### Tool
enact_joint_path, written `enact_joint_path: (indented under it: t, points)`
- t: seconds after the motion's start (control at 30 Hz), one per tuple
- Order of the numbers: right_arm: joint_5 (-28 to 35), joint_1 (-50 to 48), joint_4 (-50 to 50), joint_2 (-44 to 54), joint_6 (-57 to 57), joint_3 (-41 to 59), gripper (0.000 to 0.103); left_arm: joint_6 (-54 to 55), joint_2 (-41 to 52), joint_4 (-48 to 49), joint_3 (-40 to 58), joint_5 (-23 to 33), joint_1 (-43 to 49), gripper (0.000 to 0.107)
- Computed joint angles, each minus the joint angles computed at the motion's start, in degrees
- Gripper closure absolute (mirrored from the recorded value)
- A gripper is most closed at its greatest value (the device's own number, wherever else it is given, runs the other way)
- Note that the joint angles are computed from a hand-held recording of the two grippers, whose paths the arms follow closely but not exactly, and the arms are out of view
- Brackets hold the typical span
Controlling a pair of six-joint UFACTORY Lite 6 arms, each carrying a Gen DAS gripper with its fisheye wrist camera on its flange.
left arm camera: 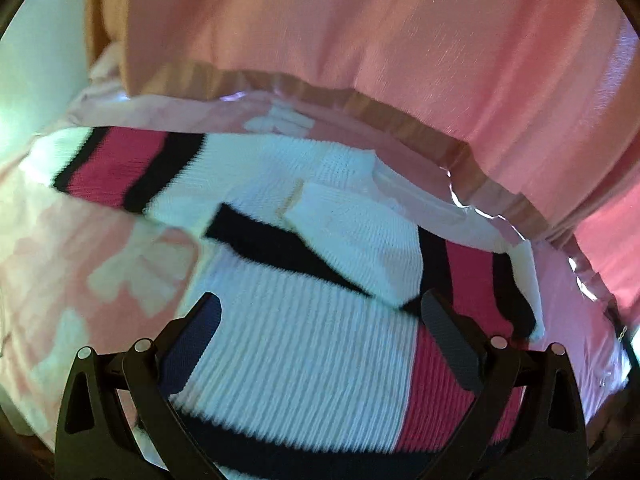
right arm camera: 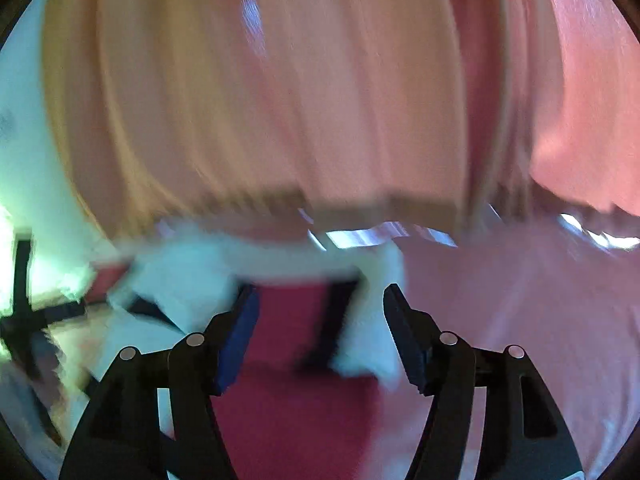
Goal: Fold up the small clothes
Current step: 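Grasp the striped sleeve cuff with the right gripper and lift it, then fold the held sleeve across the sweater body with the right gripper while the left gripper pins the body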
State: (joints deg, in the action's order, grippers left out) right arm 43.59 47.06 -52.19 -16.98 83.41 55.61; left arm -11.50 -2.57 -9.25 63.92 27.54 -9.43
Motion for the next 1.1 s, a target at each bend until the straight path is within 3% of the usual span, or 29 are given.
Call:
enact_joint_path:
  t: [0.1,0.17,0.33,0.4,0.43,0.47,0.5,0.57,0.7,0.8,0.87,1.0,1.1]
  points:
    - [-3.4,-3.93,2.43,3.95,-4.06,-3.32,0.04,-9.31,13.19,11.28,8.55,-1.57,-2.9,0.011]
    - [-6.24,-6.83,4.21,7.24,-7.42,-4.61,0.04,-15.51,19.57,18.82,12.49,-1.5,-4.31,0.023]
    - [-7.68,-6.34,2.49,11.87,-6.77,-6.58,0.043,-8.62,29.0,12.4,19.93,0.55,-4.85,0.048]
    - [-10.14,-8.26,2.66,15.1,-7.8,-5.6,0.065,-9.47,30.71,13.78,20.87,-0.58,-5.78,0.068]
    - [-10.65,-9.06,3.13,15.74,-8.25,-5.31,0.088,-10.01,30.9,14.78,20.96,-1.61,-6.23,0.077]
    - [-12.09,-10.77,4.02,15.26,-8.22,-5.51,0.09,-10.09,31.19,15.51,21.52,-2.04,-6.72,0.097]
    - [-14.43,-11.94,3.53,13.61,-6.03,-6.82,0.092,-12.56,31.1,18.26,22.01,-2.07,-7.35,0.1]
    - [-16.36,-13.78,2.99,8.55,-3.03,-8.24,0.094,-17.09,29.77,22.95,21.47,-3.51,-8.22,0.101]
    - [-14.63,-14.17,0.7,0.08,-0.01,-10.58,0.094,-24.6,27.88,30.22,21.12,-3.52,-8.22,0.101]
    - [-17.12,-19.13,11.14,6.95,-10.63,-12.19,0.094,-23.37,30.49,29.26,21.85,-3.14,-6.75,0.101]
    - [-18.48,-19.06,9.81,8.08,-9.61,-14.55,0.092,-21.86,32.27,27.14,22.12,-1.97,-6.28,0.101]
    - [-14.81,-17.38,18.29,2.72,-16.83,-12.78,0.088,-25.55,28.74,31.3,18.44,-3.64,-7.36,0.101]
    - [-7.95,-11.99,13.55,-3.38,-8.48,-13.48,0.081,-21.74,29.24,27.22,18.91,-3.84,-6.72,0.098]
